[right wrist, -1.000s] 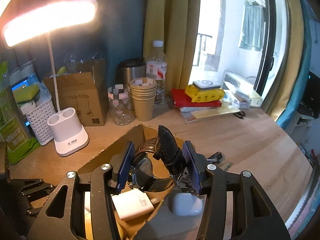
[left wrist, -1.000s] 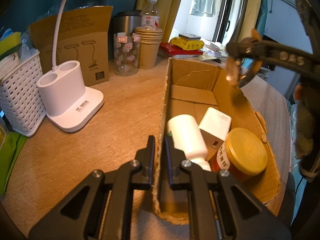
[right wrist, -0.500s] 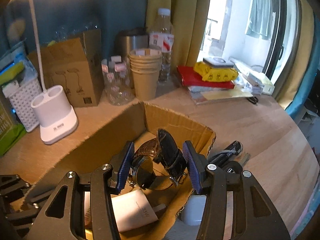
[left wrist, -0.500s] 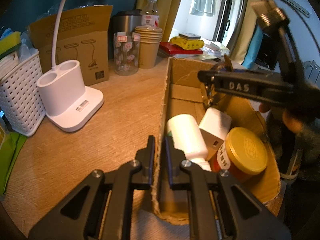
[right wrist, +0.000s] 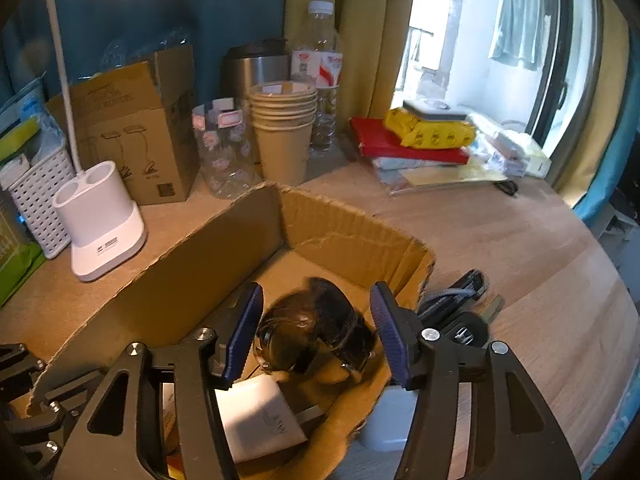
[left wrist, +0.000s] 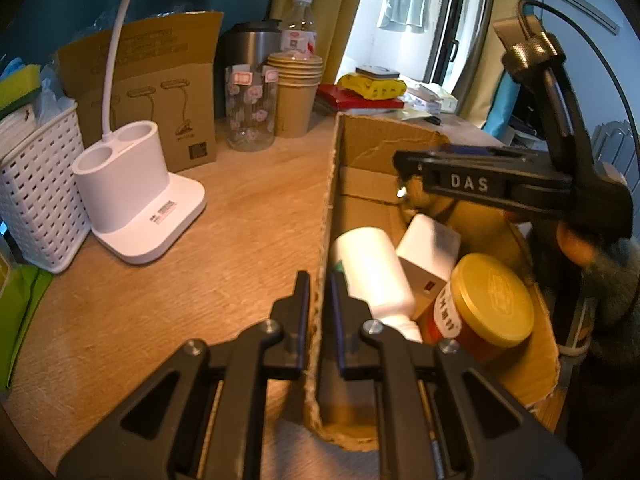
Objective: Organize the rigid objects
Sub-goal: 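Lift the watch and carry it over the box with the right gripper, then lower the watch into the box and open the right gripper, then move the right gripper to the white earbuds case and grasp it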
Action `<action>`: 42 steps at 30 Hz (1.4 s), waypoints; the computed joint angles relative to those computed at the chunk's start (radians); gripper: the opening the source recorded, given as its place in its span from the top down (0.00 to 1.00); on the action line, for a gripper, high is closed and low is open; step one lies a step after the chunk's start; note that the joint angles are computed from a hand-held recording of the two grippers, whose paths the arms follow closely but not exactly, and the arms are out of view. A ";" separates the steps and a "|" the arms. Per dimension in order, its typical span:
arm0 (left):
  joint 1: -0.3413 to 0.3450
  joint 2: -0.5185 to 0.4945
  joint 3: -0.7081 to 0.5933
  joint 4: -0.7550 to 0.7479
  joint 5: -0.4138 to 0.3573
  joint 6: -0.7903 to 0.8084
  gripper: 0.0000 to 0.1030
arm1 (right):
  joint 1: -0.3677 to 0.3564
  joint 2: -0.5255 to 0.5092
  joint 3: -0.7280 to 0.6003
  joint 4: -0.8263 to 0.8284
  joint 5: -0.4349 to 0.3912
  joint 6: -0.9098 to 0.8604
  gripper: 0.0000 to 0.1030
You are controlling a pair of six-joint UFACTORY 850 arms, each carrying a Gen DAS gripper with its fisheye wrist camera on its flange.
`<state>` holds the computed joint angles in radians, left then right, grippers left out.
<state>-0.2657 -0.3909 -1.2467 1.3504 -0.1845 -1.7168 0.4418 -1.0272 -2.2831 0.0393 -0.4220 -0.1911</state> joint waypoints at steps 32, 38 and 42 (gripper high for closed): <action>-0.002 -0.002 0.000 0.020 0.002 -0.019 0.90 | -0.042 0.267 0.427 0.427 0.178 -0.374 0.32; -0.002 -0.003 0.000 0.019 0.002 -0.019 0.90 | -0.062 0.310 0.479 0.495 0.246 -0.414 0.30; -0.002 -0.003 0.000 0.017 0.002 -0.017 0.90 | -0.080 0.326 0.502 0.579 0.269 -0.485 0.28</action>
<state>-0.2672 -0.3935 -1.2466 1.3678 -0.1826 -1.7338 0.3622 -0.7008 -1.7810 0.6183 -0.1531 -0.6764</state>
